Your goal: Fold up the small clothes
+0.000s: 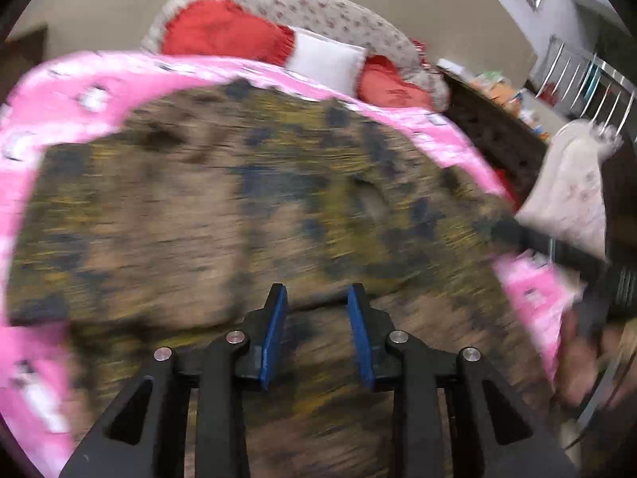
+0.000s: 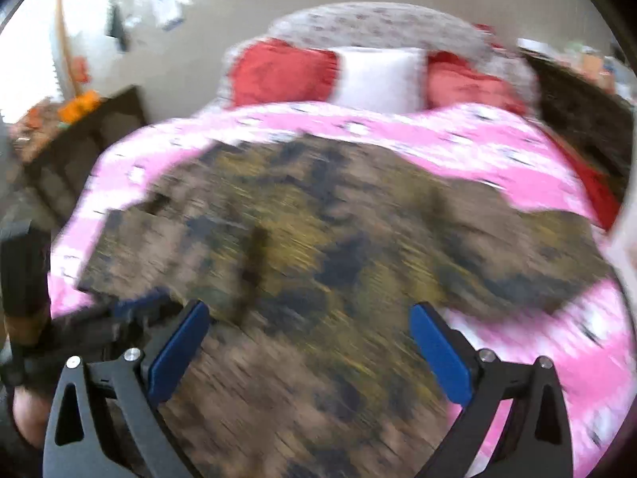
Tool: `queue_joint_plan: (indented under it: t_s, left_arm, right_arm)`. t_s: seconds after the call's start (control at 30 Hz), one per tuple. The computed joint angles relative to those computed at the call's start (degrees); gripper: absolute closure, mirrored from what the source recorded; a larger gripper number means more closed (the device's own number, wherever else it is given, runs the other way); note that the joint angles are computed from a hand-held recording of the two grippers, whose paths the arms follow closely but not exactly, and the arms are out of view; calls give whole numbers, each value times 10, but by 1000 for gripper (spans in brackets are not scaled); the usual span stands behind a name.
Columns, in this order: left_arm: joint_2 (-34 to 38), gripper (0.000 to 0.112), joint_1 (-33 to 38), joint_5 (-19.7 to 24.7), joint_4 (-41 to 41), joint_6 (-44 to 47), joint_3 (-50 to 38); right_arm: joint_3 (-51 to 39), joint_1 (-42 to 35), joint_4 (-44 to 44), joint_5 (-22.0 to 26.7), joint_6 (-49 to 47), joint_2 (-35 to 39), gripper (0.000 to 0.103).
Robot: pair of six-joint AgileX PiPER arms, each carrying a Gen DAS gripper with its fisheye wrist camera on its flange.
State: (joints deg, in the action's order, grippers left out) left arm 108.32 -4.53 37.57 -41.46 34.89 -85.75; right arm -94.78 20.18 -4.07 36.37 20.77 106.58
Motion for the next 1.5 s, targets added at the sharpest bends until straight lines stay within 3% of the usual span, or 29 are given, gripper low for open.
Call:
queue_joint_plan:
  t_s: [0.07, 0.13, 0.17, 0.27, 0.33, 0.47, 0.53, 0.67, 0.73, 0.97, 1.17, 1.37, 1.5]
  left_arm:
    - [-9, 101, 22, -37, 12, 31, 57]
    - [-28, 102, 49, -26, -55, 78, 89]
    - [-43, 101, 55, -48, -71, 94, 116]
    - [-40, 101, 66, -44, -94, 106, 121]
    - [-38, 102, 69, -42, -97, 106, 122]
    - [-35, 102, 76, -33, -109, 114, 120]
    - [-30, 102, 72, -37, -113, 115, 118]
    - [-30, 101, 69, -37, -109, 109, 116]
    - [-31, 101, 72, -34, -111, 111, 117]
    - [-33, 101, 74, -35, -111, 116, 121]
    - [-33, 101, 74, -35, -108, 114, 120]
    - [-44, 101, 79, -36, -114, 117, 132]
    - [-96, 101, 93, -41, -65, 64, 163]
  right_arm:
    - [-57, -6, 115, -24, -100, 59, 7]
    - [-145, -14, 180, 9, -172, 127, 17]
    - [-188, -15, 178, 26, -175, 161, 19]
    - [-283, -9, 151, 72, -149, 236, 24]
    - [-287, -4, 137, 74, -143, 250, 25]
    - [-205, -4, 154, -5, -164, 220, 28]
    - [-194, -15, 200, -16, -197, 215, 49]
    - [-197, -44, 296, -9, -235, 225, 77]
    - [-205, -52, 308, 1, -234, 230, 97]
    - [-122, -106, 363, -13, -286, 156, 98]
    - [-82, -168, 324, 23, -269, 121, 98]
    - [-53, -187, 302, 22, -241, 122, 98]
    - [-44, -180, 273, 11, -220, 118, 94]
